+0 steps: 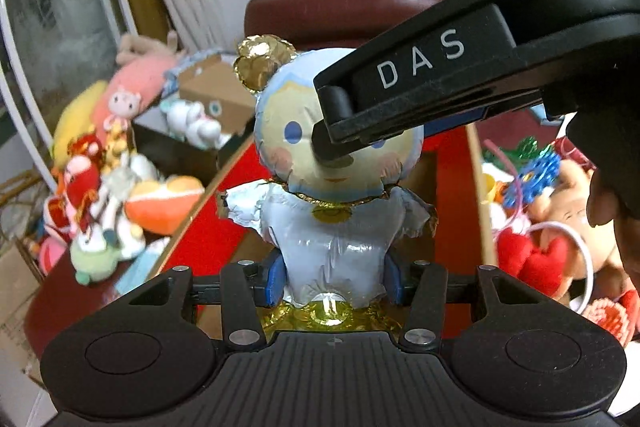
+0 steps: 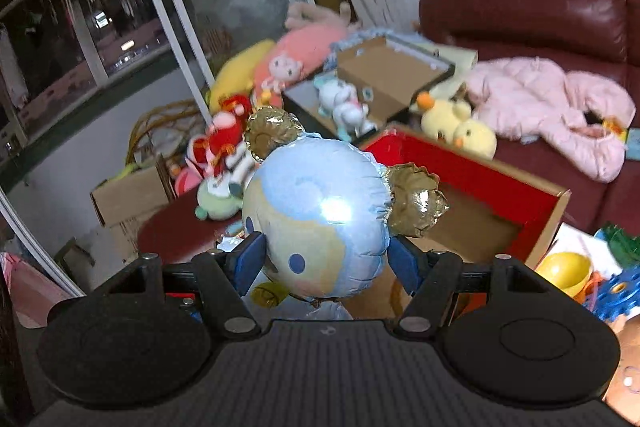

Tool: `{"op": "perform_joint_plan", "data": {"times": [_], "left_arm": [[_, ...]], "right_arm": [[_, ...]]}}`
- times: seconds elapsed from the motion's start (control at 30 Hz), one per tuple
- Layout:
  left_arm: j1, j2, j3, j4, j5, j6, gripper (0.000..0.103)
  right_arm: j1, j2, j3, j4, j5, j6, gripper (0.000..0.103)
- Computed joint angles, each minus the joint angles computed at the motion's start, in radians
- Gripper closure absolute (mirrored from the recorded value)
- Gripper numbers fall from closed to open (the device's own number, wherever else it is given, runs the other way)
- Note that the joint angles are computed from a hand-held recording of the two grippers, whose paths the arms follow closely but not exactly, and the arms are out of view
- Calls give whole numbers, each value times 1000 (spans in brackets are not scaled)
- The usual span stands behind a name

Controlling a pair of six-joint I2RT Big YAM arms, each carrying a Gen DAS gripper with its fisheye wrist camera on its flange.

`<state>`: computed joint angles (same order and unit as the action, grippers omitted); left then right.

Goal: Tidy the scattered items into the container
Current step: 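Carry the blue balloon over the red box and open both grippers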

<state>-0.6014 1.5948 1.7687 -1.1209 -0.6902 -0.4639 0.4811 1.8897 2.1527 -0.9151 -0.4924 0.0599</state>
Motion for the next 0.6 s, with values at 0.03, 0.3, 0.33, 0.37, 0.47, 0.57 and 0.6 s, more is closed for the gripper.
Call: {"op": "perform_joint_plan", "data": {"times": [0.03,0.3,0.33,0.37,0.47,0.57,0.6], "left_arm": [[8,3,-3,3,7,0,53],[63,68,7,-90,-43,-104,0],[67,69,2,-90,-28,-109,0],[70,71,-1,-92,-20,-113,0],[71,79,-1,-103,-18,-112,0],[64,73,-6,-92,-17,-109,0],[58,72,-4,-91,-18,-110,0]], "right_arm": [[3,14,15,-6,2,4,30],[-16,44,1,47,33,117,7],[-19,45,-2,38,34,115,6],[-20,44,-7,33,41,110,7],[-24,39,-24,26,48,98,6],[-25,31,-35,15,45,73,6],[-24,31,-34,15,47,64,6]]}}
